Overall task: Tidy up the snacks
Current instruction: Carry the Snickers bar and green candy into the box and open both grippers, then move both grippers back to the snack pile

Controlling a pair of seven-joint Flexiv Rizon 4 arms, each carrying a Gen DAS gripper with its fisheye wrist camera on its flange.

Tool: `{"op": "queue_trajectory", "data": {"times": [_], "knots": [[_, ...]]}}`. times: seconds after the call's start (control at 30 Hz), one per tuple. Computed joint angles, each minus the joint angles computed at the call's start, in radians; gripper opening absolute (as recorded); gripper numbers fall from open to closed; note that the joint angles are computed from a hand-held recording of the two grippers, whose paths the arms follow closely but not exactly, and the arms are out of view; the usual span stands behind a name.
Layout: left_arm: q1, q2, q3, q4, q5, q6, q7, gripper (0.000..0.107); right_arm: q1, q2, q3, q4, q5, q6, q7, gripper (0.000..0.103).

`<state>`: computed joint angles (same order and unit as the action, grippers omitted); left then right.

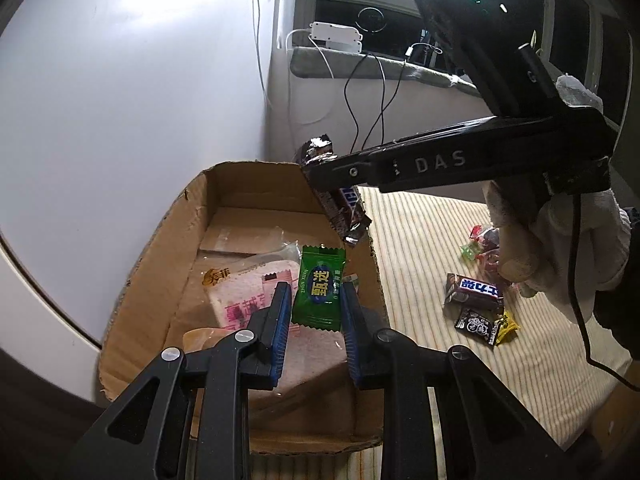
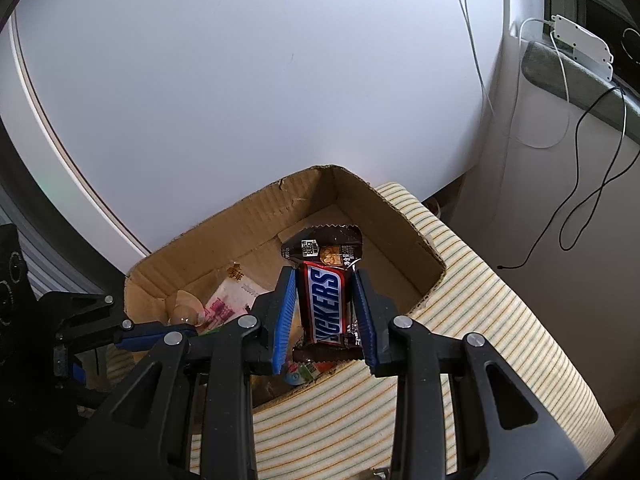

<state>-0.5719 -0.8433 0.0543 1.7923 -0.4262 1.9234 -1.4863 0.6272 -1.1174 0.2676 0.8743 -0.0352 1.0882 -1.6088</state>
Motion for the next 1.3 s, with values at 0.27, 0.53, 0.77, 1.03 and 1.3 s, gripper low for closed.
{"op": "queue_trajectory", "data": {"times": [0.27, 0.53, 0.77, 1.03, 1.3], "knots": [[-0.020, 0.003, 0.023, 0.003, -0.013, -0.002, -0.001, 0.028, 0.013, -0.004, -0.021, -0.007, -0.014, -0.004, 0.004, 0.064], [-0.042, 0.008, 0.036, 0.016, -0.041, 0.027, 0.006, 0.058, 0.012, 0.027, -0.037, 0.053, -0.041, 0.070, 0.040, 0.084], [-0.056, 0.016, 0.031, 0.026, -0.069, 0.043, 0.018, 0.058, 0.009, 0.077, -0.068, 0.161, -0.082, 0.139, 0.092, 0.086], [-0.058, 0.015, -0.006, 0.015, -0.063, 0.053, 0.033, 0.058, -0.028, 0.179, -0.102, 0.366, -0.133, 0.257, 0.192, 0.086], [-0.041, 0.004, -0.058, -0.018, -0.021, 0.028, 0.032, 0.058, -0.061, 0.294, -0.161, 0.607, -0.189, 0.395, 0.308, 0.086]]}}
